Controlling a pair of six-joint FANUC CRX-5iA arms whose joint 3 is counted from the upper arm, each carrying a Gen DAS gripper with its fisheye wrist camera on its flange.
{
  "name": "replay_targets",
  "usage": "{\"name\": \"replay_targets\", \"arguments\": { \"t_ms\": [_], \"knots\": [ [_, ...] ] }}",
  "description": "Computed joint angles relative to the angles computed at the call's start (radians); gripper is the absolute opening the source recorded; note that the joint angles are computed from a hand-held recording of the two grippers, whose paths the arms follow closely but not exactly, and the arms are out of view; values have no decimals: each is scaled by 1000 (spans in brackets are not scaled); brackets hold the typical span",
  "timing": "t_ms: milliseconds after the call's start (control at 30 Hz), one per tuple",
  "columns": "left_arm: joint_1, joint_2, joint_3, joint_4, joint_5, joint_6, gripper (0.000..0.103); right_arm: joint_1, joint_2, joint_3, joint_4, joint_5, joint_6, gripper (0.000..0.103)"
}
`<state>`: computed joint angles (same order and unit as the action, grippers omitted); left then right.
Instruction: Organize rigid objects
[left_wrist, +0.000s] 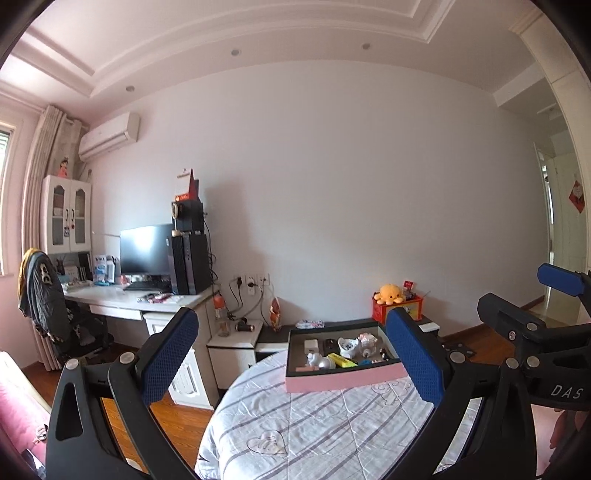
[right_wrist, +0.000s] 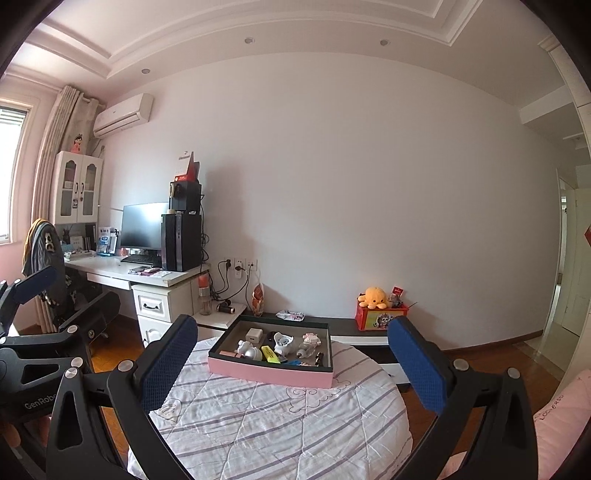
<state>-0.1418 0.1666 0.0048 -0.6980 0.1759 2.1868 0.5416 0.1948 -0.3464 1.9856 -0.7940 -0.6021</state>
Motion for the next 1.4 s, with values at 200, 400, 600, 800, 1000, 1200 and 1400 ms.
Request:
{"name": "replay_targets", "arguments": {
  "t_ms": [200,400,600,800,1000,1200,1400],
  "knots": [
    [6,-6,-12,8,13,0,103,10,0,-3,-3,-25,12,103],
    [2,-8,-7,-19,3,32,103,19,1,-3,-10,-39,23,103],
    [-1,-5,-1,-39,-2,58,103,18,7,1,-12,-45,25,103],
    [1,-2,-3,-34,1,53,103,20,8,2,-17,-45,30,103],
    [10,2,-17,17,19,0,103,17,12,7,-16,-41,27,103],
    [20,-2,-38,61,39,-36,103,17,10,4,-9,-36,27,103],
    [30,-6,-63,130,78,-97,103,21,17,12,-22,-41,48,103]
  ]
}}
